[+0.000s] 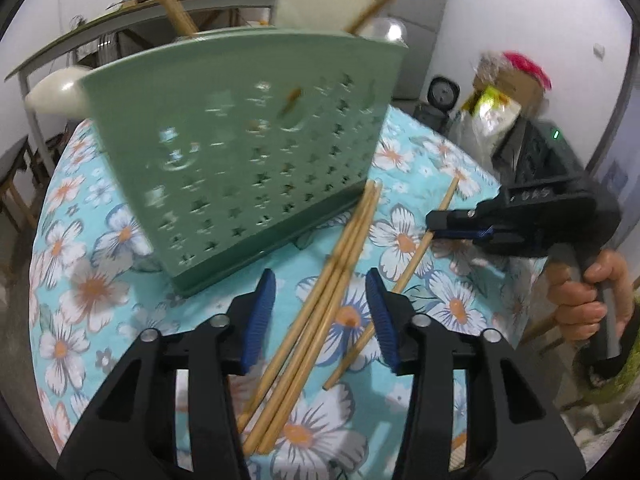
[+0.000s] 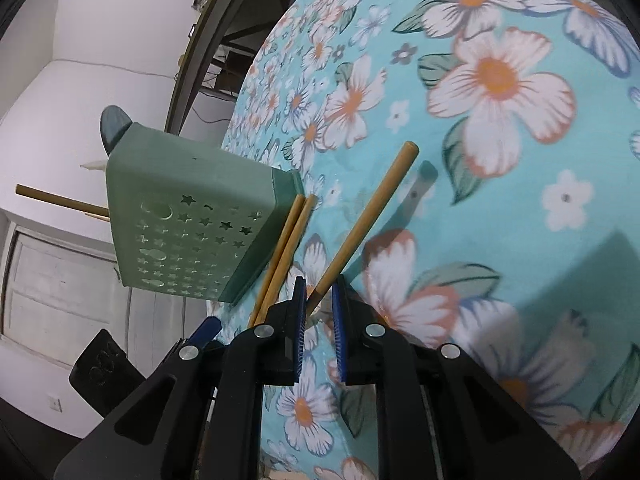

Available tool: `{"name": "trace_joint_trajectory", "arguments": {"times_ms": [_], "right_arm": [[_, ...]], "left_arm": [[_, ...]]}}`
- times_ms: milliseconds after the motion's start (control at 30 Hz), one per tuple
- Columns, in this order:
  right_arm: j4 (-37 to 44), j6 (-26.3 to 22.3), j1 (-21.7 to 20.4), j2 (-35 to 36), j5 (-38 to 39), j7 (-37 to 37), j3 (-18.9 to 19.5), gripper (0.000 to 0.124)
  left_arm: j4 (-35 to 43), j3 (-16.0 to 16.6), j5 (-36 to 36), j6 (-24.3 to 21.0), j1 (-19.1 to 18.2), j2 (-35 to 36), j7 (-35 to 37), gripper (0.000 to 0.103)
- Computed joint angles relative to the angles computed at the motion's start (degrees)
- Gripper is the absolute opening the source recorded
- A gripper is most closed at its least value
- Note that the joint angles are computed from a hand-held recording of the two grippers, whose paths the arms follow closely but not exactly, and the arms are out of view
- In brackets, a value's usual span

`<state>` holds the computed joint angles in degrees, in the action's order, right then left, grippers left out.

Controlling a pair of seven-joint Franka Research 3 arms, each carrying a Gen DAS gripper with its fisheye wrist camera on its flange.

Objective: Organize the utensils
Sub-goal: 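Move both tools back down to the remaining chopsticks on the table, then close the left tool on a chopstick while the right tool grasps another chopstick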

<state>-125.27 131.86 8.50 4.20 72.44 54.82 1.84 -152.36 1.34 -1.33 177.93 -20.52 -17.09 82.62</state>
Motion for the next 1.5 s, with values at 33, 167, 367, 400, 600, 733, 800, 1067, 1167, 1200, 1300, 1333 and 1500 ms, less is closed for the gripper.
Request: {"name": "trace_joint_trajectory", "arguments": {"times_ms": [33, 167, 367, 400, 600, 733, 800, 1067, 1167, 1200, 1300, 1333, 1500], "right_arm": [[-0.03, 0.32, 0.04, -0.15, -0.17, 0.00, 0.02, 0.013], [-1.28, 0.70, -0.51, -1.60, -0.73, -0.57, -0.68, 0.013], [-1.59, 0.03, -1.32, -1.51, -0.34, -0.91, -1.41, 0.013], [-1.53, -0.24, -1.53, -1.40, -0.33, -1.04, -1.54, 0.013], [-2.25, -0.93, -2.09, -1.58, 0.16, -2.34, -1.68, 0.013], [-1.49, -1.23, -2.20, -0.70, 0.48, -2.64, -1.55, 0.013], [-1.36, -1.36, -2.30, -0.56, 0.53, -2.84, -1.52, 0.013], [-1.13, -1.25, -2.24, -0.48, 0.55, -2.78, -1.26, 0.013], [-1.09, -1.24, -2.23, -0.47, 0.49, -2.71, -1.26, 0.013], [-1.04, -1.19, -2.21, -0.46, 0.36, -2.61, -1.25, 0.013], [-1.00, -1.10, -2.17, -0.44, 0.29, -2.49, -1.22, 0.014], [-1.02, -1.12, -2.18, -0.46, 0.33, -2.51, -1.23, 0.014], [-0.97, -1.00, -2.13, -0.42, 0.17, -2.43, -1.19, 0.014]], "left_arm": [[0.81, 0.13, 0.22, -0.81, -0.27, 0.73, 0.59, 0.037], [3.61, 1.77, -3.32, -2.74, -3.50, 3.42, 6.46, 0.032], [6.80, -5.32, 0.32, -3.98, 2.85, 7.36, 6.74, 0.027], [7.33, -6.16, 1.15, -4.21, 3.68, 7.78, 6.46, 0.026], [9.92, -11.18, 11.25, -5.03, 9.79, 10.13, -1.90, 0.010], [10.30, -8.98, 5.05, -5.24, 7.50, 10.36, 1.83, 0.000], [10.00, -8.66, 3.37, -5.30, 7.16, 10.02, 2.75, 0.000], [7.35, -7.88, 1.18, -4.70, 6.95, 7.00, 4.25, 0.000], [6.00, -10.37, 7.86, -3.86, 10.52, 5.22, -0.28, 0.000], [6.19, -10.30, 8.84, -4.12, 10.56, 5.09, -0.76, 0.000], [6.54, -8.50, 9.08, -5.99, 9.29, 5.15, -0.01, 0.011], [6.71, -8.13, 8.74, -6.48, 9.01, 5.34, 0.33, 0.018], [6.33, -5.22, 2.62, -6.81, 6.16, 5.69, 5.39, 0.019]]}}
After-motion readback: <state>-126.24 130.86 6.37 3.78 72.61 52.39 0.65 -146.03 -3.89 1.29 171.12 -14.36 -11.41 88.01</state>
